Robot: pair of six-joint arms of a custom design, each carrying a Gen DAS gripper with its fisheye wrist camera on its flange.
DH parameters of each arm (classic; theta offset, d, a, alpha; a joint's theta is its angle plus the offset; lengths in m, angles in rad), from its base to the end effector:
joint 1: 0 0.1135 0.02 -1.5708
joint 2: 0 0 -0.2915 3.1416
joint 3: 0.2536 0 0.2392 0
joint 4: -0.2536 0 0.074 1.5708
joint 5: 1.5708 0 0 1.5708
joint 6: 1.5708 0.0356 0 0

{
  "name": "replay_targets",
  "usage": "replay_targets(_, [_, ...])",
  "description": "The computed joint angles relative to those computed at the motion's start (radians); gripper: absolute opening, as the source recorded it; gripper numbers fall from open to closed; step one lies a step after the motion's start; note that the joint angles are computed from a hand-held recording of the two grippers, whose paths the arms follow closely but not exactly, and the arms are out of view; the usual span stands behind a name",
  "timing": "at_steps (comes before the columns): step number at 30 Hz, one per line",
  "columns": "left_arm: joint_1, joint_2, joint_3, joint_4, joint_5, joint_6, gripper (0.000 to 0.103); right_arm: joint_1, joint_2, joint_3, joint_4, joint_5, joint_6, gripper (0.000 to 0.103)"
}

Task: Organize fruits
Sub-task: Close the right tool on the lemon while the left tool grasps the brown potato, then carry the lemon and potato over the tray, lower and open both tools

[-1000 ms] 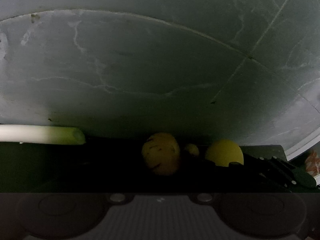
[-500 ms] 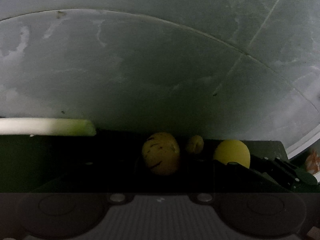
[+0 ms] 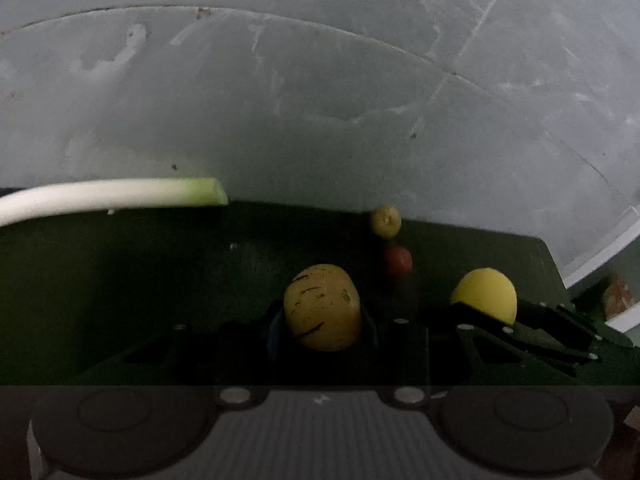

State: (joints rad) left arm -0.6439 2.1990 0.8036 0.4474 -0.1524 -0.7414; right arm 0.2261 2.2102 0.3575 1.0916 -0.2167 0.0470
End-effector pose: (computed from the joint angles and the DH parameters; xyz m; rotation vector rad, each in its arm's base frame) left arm 0.2868 -0.2085 0.0431 -0.1863 2.5371 -0.3733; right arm 0.2574 0.0671 0.0333 -0.3178 2.3204 0.3886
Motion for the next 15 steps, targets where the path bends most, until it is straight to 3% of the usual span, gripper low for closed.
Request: replay_targets(15, [-0.068, -0.147, -0.298, 0.163, 0.013, -0.028, 0.044, 0.321, -0.098, -0.26, 0.193, 0.19, 0.168, 0.06])
